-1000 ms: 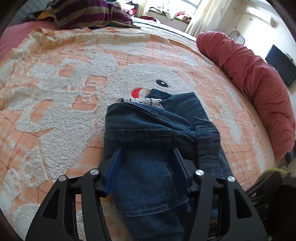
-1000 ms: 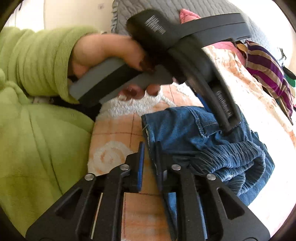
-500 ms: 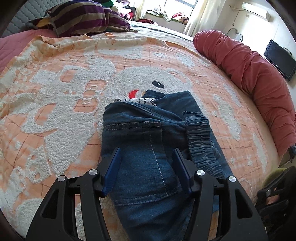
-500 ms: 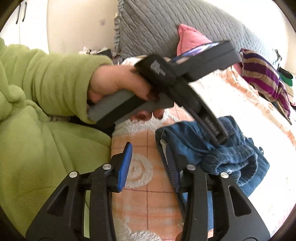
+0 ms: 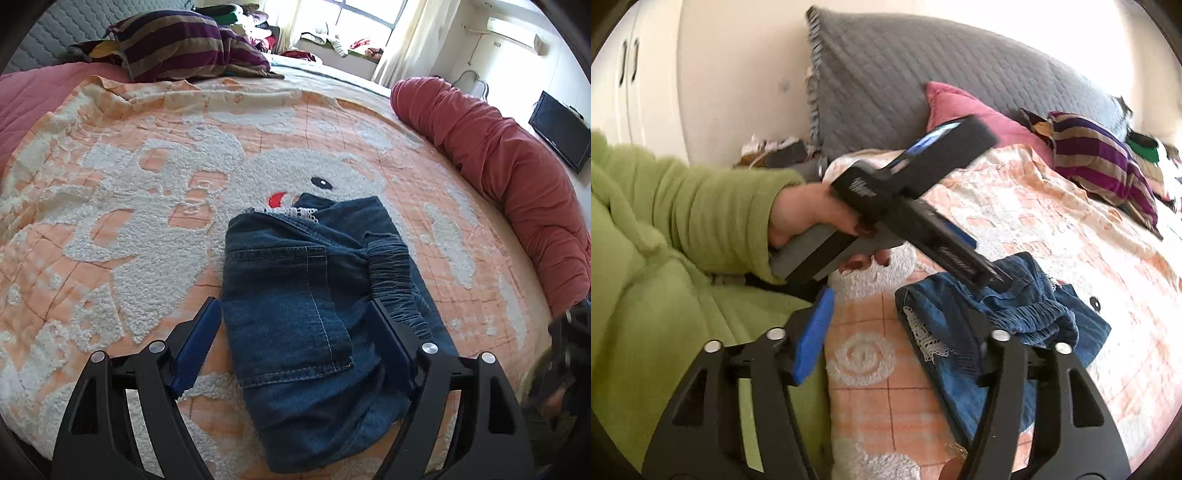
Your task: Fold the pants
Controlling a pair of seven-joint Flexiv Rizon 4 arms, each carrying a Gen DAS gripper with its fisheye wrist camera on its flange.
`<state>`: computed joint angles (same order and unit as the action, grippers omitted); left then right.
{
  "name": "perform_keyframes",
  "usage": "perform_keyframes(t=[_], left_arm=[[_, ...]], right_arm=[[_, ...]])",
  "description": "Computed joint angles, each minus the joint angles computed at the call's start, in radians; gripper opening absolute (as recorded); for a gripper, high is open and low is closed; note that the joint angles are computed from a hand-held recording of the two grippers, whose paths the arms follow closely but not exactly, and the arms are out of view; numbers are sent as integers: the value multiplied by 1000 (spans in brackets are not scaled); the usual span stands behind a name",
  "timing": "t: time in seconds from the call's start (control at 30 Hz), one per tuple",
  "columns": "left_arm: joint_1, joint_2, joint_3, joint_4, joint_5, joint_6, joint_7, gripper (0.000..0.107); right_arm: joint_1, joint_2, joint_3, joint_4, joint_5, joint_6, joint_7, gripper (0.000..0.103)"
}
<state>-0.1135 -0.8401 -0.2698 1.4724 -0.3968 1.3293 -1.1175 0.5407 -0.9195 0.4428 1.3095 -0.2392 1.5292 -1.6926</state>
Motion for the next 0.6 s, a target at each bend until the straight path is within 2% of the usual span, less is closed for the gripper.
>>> perform_keyframes(t=[0.07,0.2,0.27,0.3,0.33,0.47,0.5,0.6], left_arm=[[6,8,-7,13,-2,14,4,79],[8,21,-7,33,2,41,1,83],[10,29,-10,44,4,55,-1,86],[11,33,-10,50,5,62,-2,86],[11,36,-9,54,7,68,-4,86],[29,54,-31,87,10,112,0,93],[33,60,-35,95,12,123,1,94],[39,76,-36,116,19,154,-6,95]], right_arm=[[8,12,-26,10,17,31,31,59],[44,40,-118,42,26,106,123,71],[75,53,-185,56,36,153,187,76],[95,58,-225,61,39,168,217,82],[127,66,-284,68,51,187,252,84],[208,77,-439,77,64,224,357,86],[245,79,-505,81,79,233,391,87],[291,75,-600,78,101,251,471,88]])
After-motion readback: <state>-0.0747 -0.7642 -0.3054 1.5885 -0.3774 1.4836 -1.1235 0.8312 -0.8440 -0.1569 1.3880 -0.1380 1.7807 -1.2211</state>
